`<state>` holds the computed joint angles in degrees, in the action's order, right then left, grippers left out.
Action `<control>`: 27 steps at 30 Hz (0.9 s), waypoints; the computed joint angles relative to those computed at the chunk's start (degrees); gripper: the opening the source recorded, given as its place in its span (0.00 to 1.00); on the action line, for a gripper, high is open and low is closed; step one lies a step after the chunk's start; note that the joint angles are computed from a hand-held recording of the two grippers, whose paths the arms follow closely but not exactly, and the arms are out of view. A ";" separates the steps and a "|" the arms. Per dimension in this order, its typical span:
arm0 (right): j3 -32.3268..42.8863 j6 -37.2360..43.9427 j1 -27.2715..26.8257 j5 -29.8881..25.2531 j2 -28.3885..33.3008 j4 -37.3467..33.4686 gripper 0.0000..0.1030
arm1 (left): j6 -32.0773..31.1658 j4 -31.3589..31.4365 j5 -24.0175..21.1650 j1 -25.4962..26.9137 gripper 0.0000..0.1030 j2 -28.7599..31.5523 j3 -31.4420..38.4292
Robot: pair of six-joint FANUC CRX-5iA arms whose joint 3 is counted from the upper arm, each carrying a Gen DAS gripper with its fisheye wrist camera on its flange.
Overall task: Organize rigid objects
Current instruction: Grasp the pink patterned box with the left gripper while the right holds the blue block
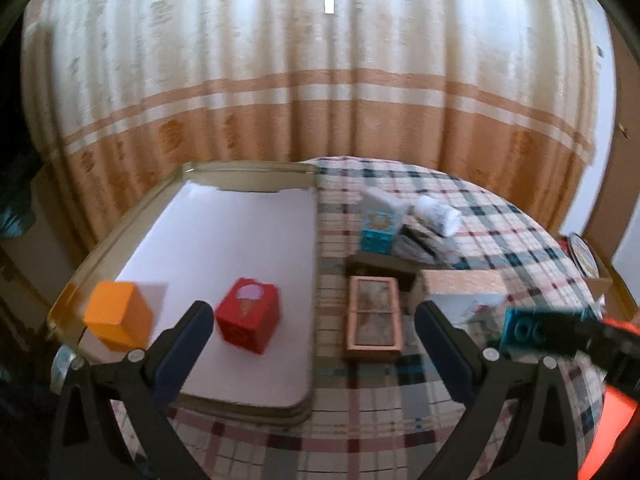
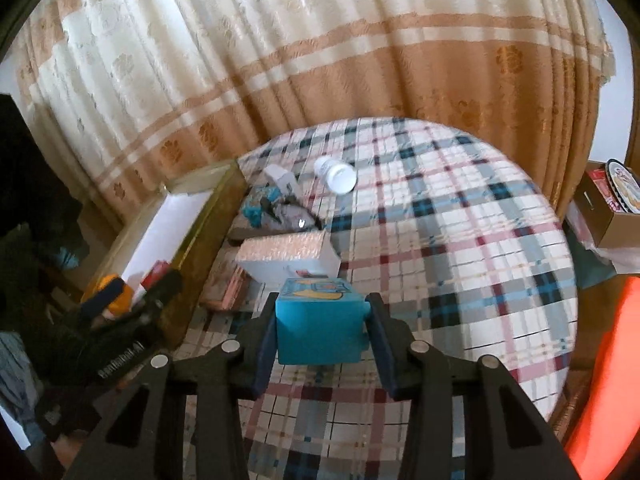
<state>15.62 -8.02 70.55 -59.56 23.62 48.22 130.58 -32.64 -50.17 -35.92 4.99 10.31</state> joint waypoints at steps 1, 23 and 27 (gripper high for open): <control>-0.72 -1.28 0.05 -0.21 -0.51 1.12 0.43 | -1.36 0.58 0.74 -0.05 0.99 0.22 0.12; -3.99 -9.29 -0.42 -5.91 -3.27 5.38 0.43 | -43.43 32.79 -1.57 4.63 0.51 15.03 10.49; -3.70 -9.18 -0.46 -6.30 -3.12 4.77 0.43 | -44.34 36.31 -0.73 5.52 0.40 14.87 9.15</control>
